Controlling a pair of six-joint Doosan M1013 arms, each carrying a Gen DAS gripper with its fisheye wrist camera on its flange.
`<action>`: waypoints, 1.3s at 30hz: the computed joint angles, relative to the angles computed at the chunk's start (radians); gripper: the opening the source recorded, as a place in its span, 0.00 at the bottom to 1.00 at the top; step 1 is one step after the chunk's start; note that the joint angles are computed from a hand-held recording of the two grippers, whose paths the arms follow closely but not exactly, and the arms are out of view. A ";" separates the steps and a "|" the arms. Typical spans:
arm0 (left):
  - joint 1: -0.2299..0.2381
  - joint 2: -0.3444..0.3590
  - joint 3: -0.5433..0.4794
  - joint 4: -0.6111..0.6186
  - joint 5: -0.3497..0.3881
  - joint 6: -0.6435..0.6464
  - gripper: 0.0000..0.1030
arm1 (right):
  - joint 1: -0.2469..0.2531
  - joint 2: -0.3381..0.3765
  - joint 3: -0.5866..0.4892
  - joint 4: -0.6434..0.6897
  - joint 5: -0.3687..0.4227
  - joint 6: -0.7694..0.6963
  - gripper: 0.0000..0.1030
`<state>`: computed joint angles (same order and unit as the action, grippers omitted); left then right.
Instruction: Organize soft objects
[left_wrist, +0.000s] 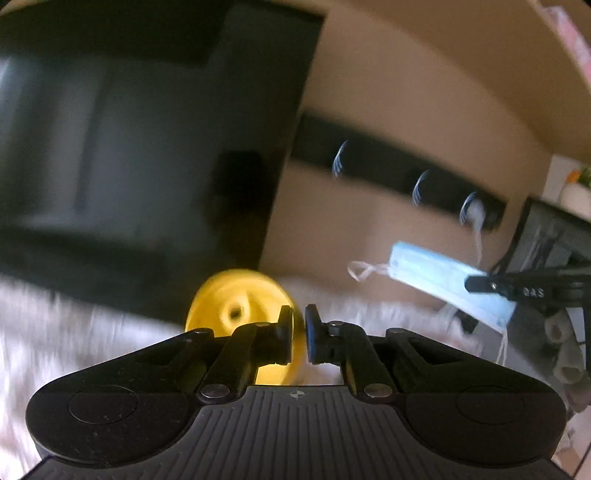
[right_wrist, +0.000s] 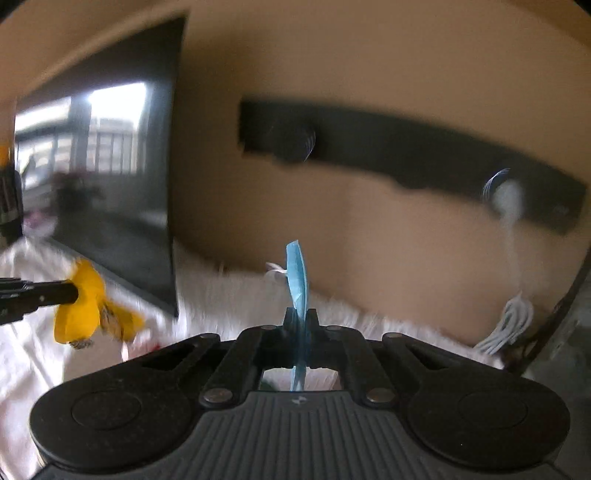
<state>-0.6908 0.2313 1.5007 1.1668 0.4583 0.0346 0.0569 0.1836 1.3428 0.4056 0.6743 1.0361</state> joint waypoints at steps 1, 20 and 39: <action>0.000 0.004 -0.016 0.028 -0.008 0.000 0.09 | -0.013 -0.003 -0.008 0.020 -0.006 -0.010 0.04; 0.002 0.010 0.040 -0.300 0.032 0.204 0.12 | -0.027 -0.052 0.203 0.022 -0.015 0.037 0.04; -0.047 -0.137 0.331 -0.325 0.218 -0.280 0.14 | 0.048 0.005 0.281 -0.060 -0.079 0.108 0.44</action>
<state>-0.7375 0.0942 1.8314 0.8415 0.6761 -0.2454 0.1046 0.1883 1.6233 0.3452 0.5951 1.1437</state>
